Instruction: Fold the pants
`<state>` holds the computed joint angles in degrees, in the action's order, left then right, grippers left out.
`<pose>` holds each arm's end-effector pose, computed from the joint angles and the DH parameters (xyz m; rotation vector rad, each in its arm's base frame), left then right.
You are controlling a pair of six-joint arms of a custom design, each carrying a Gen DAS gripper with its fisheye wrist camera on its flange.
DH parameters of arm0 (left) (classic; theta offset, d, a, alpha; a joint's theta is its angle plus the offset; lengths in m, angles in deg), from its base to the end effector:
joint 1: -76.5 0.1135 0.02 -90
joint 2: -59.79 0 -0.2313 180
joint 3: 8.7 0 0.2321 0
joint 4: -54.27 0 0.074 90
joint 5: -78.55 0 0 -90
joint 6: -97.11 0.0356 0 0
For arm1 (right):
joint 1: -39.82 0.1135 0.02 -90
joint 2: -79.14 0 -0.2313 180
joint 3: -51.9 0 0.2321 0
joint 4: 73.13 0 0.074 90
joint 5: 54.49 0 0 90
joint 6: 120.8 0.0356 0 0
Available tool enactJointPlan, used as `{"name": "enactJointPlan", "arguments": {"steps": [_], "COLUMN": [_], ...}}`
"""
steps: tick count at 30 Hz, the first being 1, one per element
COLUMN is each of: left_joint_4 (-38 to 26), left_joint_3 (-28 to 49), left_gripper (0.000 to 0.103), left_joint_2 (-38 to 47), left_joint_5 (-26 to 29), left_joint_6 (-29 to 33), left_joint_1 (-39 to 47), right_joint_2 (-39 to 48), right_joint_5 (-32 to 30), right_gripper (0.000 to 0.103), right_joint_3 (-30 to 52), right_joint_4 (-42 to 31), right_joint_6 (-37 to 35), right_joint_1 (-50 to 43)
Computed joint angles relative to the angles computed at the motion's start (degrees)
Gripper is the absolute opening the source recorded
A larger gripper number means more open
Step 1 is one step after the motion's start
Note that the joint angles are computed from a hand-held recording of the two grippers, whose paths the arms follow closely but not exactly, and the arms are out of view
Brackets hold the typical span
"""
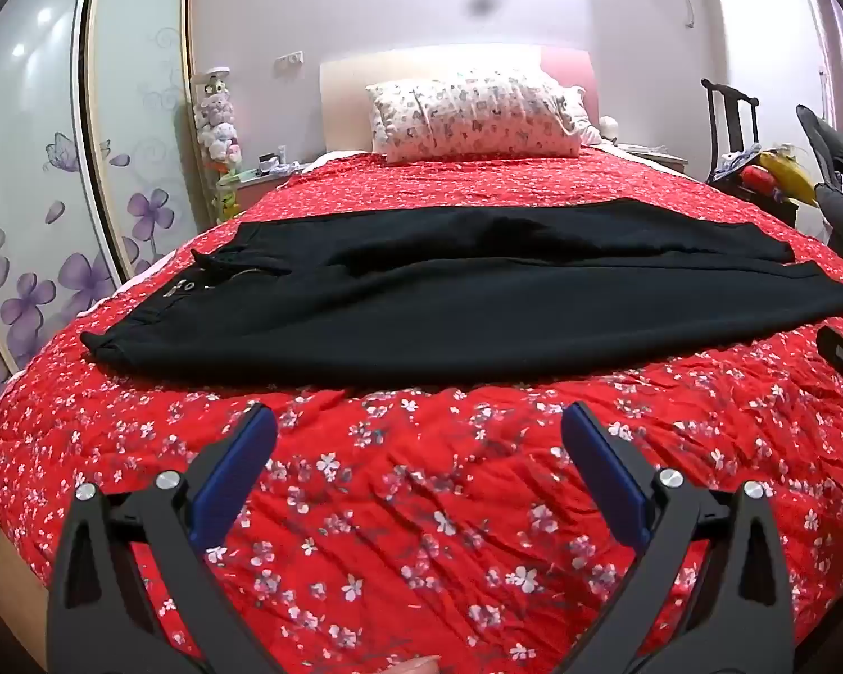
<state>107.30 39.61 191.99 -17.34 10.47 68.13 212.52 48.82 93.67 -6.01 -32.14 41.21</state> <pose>0.2914 -0.0392 -0.0021 0.1540 2.1011 0.0560 0.2713 -0.0016 0.0046 0.1018 1.9908 -0.2314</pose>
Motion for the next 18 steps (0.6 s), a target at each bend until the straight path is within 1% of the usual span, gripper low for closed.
{"name": "enactJointPlan", "arguments": {"steps": [18], "left_joint_4": [-0.67], "left_joint_3": [0.25], "left_gripper": [0.101], "left_joint_2": [-0.18], "left_joint_5": [-0.30], "left_joint_6": [-0.12], "left_joint_1": [-0.27], "right_joint_2": [-0.34], "right_joint_5": [-0.10], "right_gripper": [0.102], "right_joint_3": [0.17], "right_joint_4": [-0.80], "right_joint_6": [0.01], "right_joint_1": [-0.06]}}
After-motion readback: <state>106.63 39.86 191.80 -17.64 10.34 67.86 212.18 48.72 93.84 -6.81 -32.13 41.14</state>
